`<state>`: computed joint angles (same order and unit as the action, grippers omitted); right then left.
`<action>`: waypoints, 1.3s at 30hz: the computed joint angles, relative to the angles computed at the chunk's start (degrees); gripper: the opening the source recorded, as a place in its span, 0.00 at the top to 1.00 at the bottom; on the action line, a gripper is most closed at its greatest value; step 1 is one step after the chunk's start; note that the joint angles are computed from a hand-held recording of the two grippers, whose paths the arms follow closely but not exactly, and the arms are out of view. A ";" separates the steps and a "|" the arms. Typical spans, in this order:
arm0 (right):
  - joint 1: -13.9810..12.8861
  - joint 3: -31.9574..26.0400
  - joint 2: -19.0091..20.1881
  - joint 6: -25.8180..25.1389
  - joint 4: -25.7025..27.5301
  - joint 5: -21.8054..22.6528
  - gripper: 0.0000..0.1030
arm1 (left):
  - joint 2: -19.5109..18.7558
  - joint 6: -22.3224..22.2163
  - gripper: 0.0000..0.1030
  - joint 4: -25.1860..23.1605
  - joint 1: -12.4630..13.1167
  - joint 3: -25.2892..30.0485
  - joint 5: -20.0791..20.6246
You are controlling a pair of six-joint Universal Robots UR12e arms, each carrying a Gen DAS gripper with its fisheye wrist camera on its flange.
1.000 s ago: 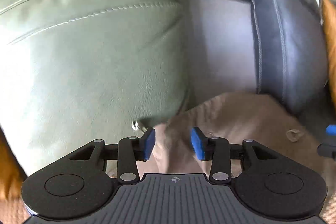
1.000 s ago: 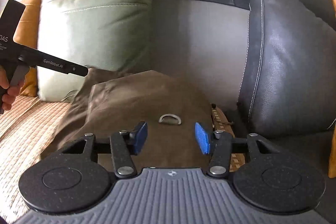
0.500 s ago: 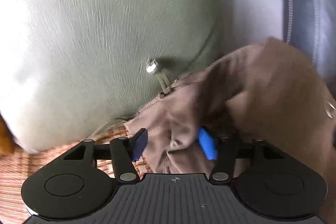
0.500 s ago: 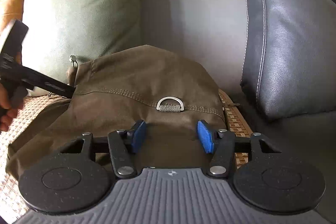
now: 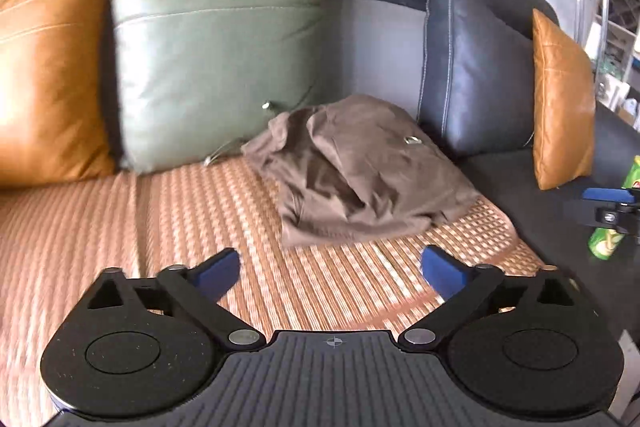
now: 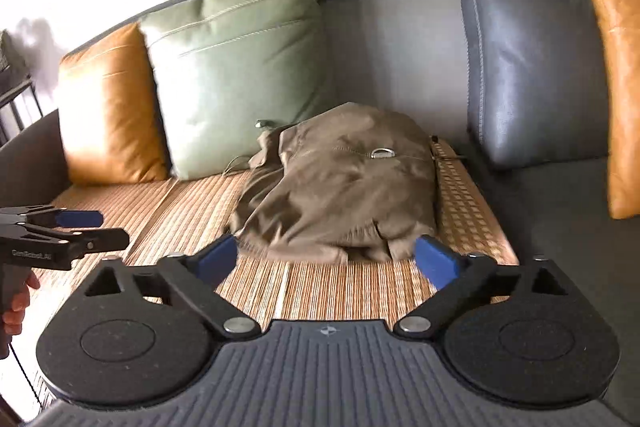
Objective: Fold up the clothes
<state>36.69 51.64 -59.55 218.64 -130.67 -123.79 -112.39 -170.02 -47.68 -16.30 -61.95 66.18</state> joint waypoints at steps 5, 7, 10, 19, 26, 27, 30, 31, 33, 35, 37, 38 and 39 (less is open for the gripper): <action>1.57 -4.00 -1.02 0.67 7.51 2.02 0.00 | 3.15 -1.78 0.00 4.73 -1.32 -2.60 5.41; 2.28 -5.52 -0.78 -0.37 8.42 0.47 0.00 | 4.16 -2.53 0.00 5.00 -1.68 -2.91 7.40; 2.90 -6.09 -0.86 -1.80 7.14 -0.38 0.00 | 5.09 -6.21 0.00 4.51 -1.41 -3.31 6.50; 1.93 -4.46 -1.58 -1.04 8.39 0.31 0.00 | 2.18 -10.24 0.00 -2.66 -3.86 0.53 11.28; -0.49 -1.54 -2.28 0.28 9.59 2.62 0.00 | -1.63 -8.71 0.00 -5.02 -6.71 4.53 17.79; -0.80 -1.31 -2.27 0.27 9.46 2.90 0.00 | -2.19 -9.06 0.00 -5.65 -6.87 5.24 17.69; -1.39 -1.69 -1.79 -0.45 9.83 3.38 0.00 | -3.48 -9.54 0.00 -6.76 -7.44 6.95 18.73; -1.57 -1.84 -1.62 -0.70 9.97 3.54 0.00 | -3.76 -9.43 0.00 -6.65 -7.65 7.27 19.50; -1.81 -2.25 -1.26 -1.19 10.05 3.93 0.00 | -4.12 -9.03 0.00 -6.65 -7.85 7.79 20.18; -1.93 -2.68 -0.96 -1.53 10.07 4.14 0.00 | -4.20 -8.89 0.00 -6.57 -7.84 7.96 20.14; -1.97 -2.82 -0.80 -1.89 9.71 4.18 0.00 | -4.18 -8.90 0.00 -6.56 -7.84 8.03 20.25; -1.98 -2.90 -0.74 -1.91 9.64 4.18 0.00 | -4.17 -8.76 0.00 -6.66 -7.85 8.10 20.34; -1.97 -3.01 -0.71 -1.98 9.76 4.22 0.00 | -4.14 -8.62 0.00 -6.67 -7.87 8.11 20.38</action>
